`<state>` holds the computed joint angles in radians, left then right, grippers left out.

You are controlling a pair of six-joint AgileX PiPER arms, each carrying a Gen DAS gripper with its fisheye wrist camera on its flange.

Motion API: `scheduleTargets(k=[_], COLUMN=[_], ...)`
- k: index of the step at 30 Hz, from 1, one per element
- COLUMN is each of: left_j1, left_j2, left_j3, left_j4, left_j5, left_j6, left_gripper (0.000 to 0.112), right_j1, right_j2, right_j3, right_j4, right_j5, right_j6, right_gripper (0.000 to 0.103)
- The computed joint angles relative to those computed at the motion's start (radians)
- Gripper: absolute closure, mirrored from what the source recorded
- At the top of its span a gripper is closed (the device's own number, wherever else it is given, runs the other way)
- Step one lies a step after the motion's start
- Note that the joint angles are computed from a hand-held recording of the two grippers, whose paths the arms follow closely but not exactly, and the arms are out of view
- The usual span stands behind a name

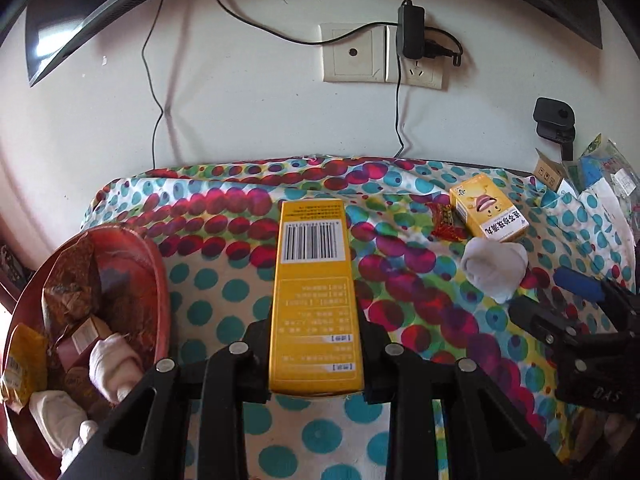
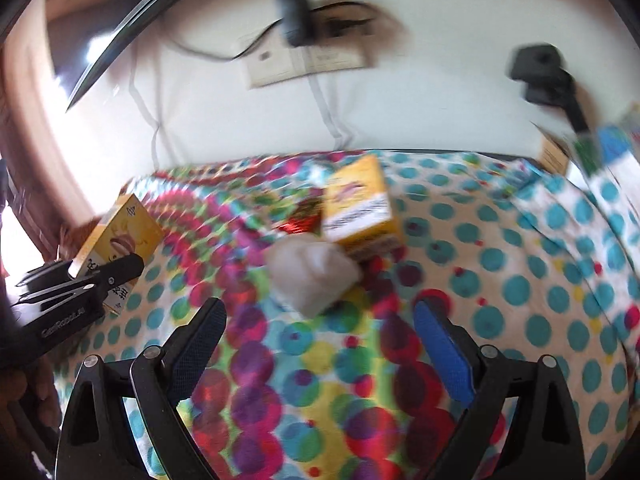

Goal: Organize objects
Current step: 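Grasp the tall yellow box with the left gripper while the right gripper grasps a white sock, then carry the tall yellow box into the red tray and open the left gripper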

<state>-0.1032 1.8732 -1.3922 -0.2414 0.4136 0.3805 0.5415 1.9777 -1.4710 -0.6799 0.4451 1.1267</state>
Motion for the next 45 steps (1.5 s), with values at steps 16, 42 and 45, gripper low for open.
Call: scheduleTargets(k=[16, 42, 45], left_j1=[0.107, 0.3, 0.349], left_j2=[-0.191, -0.286, -0.256], left_j3=[0.279, 0.198, 0.167], left_j4=[-0.409, -0.08, -0.055], left_j5=[-0.049, 0.011, 0.012], left_j6=[0.448, 0.144, 0.133], left_gripper=[0.083, 0.083, 0.083], right_j1=[-0.025, -0.015, -0.023], right_j2=[0.189, 0.074, 0.068], right_j3=[-0.295, -0.107, -0.092], right_j4=[0.166, 0.086, 0.096], right_j5=[0.206, 0.138, 0.118], right_j6=[-0.166, -0.009, -0.006], right_gripper=[0.059, 0.061, 0.06])
